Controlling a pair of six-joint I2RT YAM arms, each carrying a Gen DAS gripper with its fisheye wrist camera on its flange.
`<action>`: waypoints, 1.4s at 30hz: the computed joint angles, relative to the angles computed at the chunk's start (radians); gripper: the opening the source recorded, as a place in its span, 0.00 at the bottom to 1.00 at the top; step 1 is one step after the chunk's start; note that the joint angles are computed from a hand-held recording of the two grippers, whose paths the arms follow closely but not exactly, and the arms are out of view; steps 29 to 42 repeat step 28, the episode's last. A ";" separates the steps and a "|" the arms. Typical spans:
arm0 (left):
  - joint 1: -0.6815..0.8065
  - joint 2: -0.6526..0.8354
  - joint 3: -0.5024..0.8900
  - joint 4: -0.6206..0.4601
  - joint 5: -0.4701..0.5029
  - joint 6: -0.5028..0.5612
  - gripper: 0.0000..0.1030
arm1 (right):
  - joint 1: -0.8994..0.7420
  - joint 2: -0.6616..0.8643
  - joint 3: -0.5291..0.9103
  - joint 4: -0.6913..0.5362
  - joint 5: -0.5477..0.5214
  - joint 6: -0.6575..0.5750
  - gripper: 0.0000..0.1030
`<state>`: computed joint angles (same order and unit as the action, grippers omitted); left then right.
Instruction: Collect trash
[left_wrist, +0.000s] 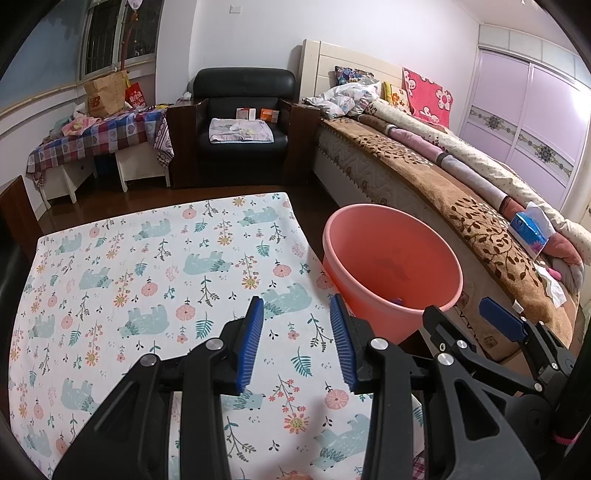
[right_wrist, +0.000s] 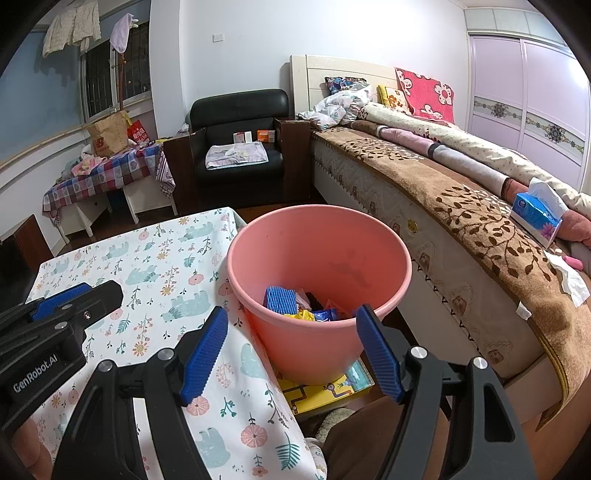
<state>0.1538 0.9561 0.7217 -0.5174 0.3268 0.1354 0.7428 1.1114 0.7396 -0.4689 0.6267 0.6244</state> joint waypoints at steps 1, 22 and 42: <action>-0.001 -0.002 -0.003 0.002 -0.001 0.000 0.37 | -0.001 0.000 0.002 -0.002 -0.001 -0.001 0.69; -0.020 -0.018 -0.018 0.010 -0.026 -0.016 0.37 | 0.010 0.008 -0.007 0.004 0.006 0.010 0.69; -0.020 -0.014 -0.008 0.003 -0.027 -0.018 0.37 | 0.005 0.008 -0.001 0.001 0.002 0.005 0.69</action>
